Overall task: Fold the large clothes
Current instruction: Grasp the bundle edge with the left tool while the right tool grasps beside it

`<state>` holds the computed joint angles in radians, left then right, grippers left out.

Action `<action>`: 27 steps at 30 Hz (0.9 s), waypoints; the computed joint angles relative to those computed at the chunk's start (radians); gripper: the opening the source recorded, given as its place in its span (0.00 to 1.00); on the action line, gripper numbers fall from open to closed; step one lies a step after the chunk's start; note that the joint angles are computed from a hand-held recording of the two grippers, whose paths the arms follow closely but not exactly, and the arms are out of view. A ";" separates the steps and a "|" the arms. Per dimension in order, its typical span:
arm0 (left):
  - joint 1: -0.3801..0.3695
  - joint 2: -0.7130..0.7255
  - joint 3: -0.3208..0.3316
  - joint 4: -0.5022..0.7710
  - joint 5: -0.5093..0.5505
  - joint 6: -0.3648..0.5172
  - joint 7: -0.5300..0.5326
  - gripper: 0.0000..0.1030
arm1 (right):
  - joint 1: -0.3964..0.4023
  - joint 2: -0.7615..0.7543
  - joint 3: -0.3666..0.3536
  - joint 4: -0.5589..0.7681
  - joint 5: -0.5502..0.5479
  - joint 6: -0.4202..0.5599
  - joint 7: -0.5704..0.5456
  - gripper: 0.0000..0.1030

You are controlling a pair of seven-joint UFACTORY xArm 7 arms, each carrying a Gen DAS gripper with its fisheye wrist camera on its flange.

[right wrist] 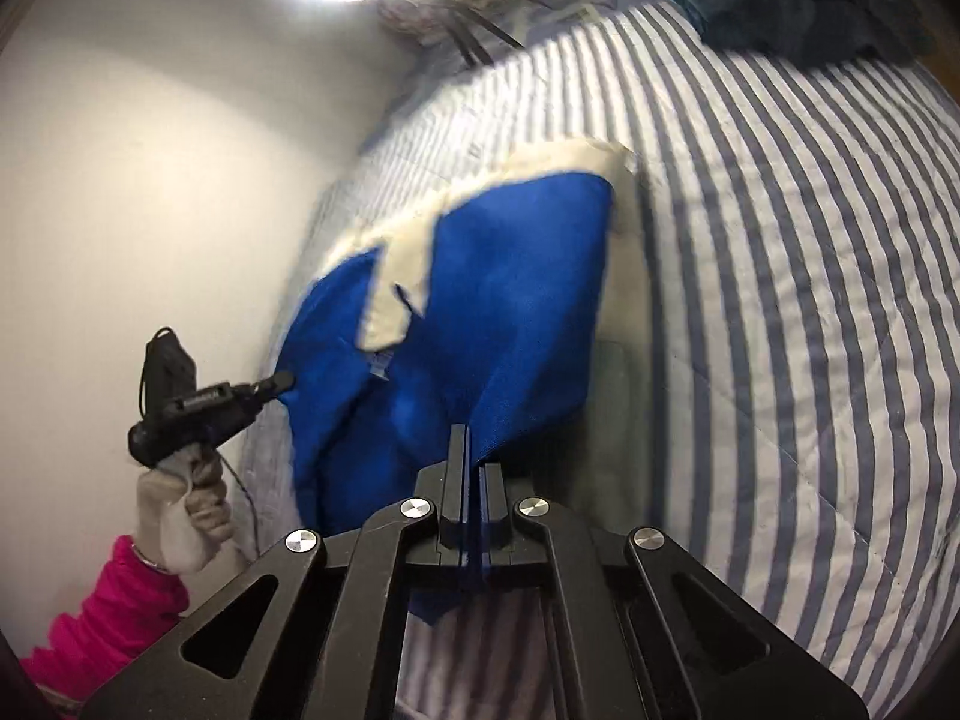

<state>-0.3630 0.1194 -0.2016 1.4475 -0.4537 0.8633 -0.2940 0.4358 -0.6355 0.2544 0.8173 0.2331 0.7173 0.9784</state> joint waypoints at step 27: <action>-0.169 0.199 0.032 0.194 0.522 -0.104 -0.105 0.01 | -0.105 0.206 0.068 0.164 -0.349 0.209 -0.033 0.00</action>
<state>-0.5316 0.3186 -0.1700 1.6413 0.0681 0.7590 -0.3995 0.3305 -0.4298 0.3227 0.9812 -0.1163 0.9266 0.9450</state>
